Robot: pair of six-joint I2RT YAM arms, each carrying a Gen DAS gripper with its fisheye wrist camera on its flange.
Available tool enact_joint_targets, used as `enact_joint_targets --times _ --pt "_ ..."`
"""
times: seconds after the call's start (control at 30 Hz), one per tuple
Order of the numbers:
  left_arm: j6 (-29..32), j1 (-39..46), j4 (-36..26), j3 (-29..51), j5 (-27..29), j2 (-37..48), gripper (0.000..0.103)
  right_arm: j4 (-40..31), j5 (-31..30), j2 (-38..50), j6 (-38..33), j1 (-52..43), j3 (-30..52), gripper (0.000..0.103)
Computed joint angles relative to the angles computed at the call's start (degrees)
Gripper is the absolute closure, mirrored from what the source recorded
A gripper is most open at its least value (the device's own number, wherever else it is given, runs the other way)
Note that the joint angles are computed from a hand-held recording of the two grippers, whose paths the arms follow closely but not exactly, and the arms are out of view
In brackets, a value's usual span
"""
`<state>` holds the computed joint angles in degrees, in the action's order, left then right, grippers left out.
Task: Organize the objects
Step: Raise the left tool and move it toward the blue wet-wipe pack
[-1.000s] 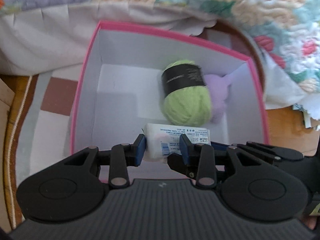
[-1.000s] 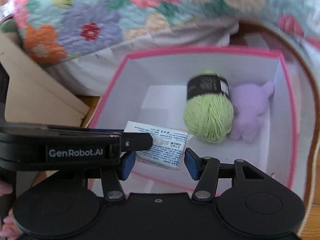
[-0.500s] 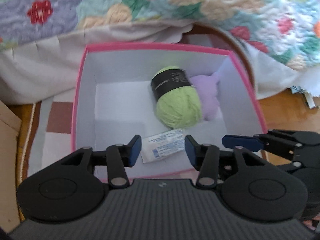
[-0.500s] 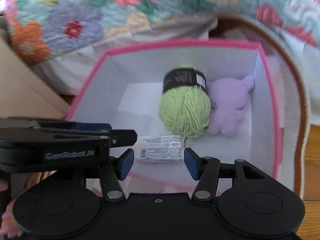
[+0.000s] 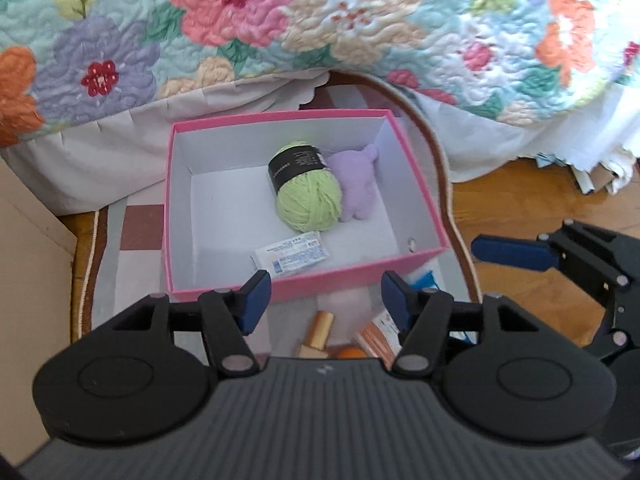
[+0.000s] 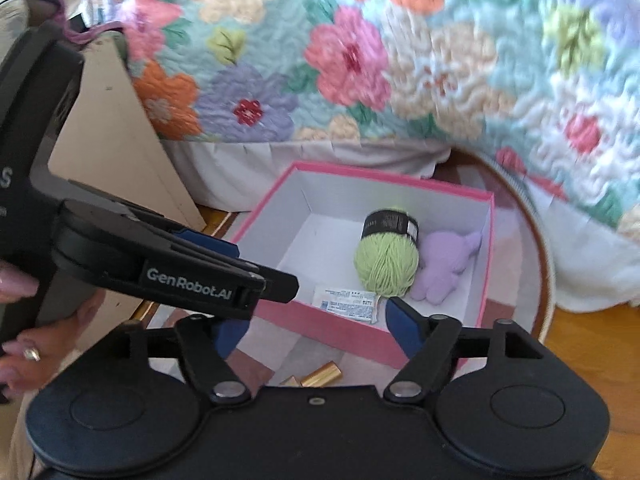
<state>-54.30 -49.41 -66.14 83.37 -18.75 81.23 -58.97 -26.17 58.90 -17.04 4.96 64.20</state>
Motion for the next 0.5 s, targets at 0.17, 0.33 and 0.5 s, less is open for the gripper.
enact_joint_targets --times 0.17,0.33,0.5 --pt "-4.00 -5.36 -6.07 5.63 -3.51 -0.37 0.041 -6.49 -2.89 -4.55 -5.02 -3.93 3.38 0.016" --pt "-8.96 -11.63 -11.94 10.46 -7.87 0.02 0.031 -12.08 -9.24 -9.35 -10.82 -11.22 4.04 0.011" --pt "-12.67 -18.29 -15.22 12.47 -11.00 0.39 0.016 -22.09 -16.43 -12.05 -22.41 -22.02 5.09 0.010"
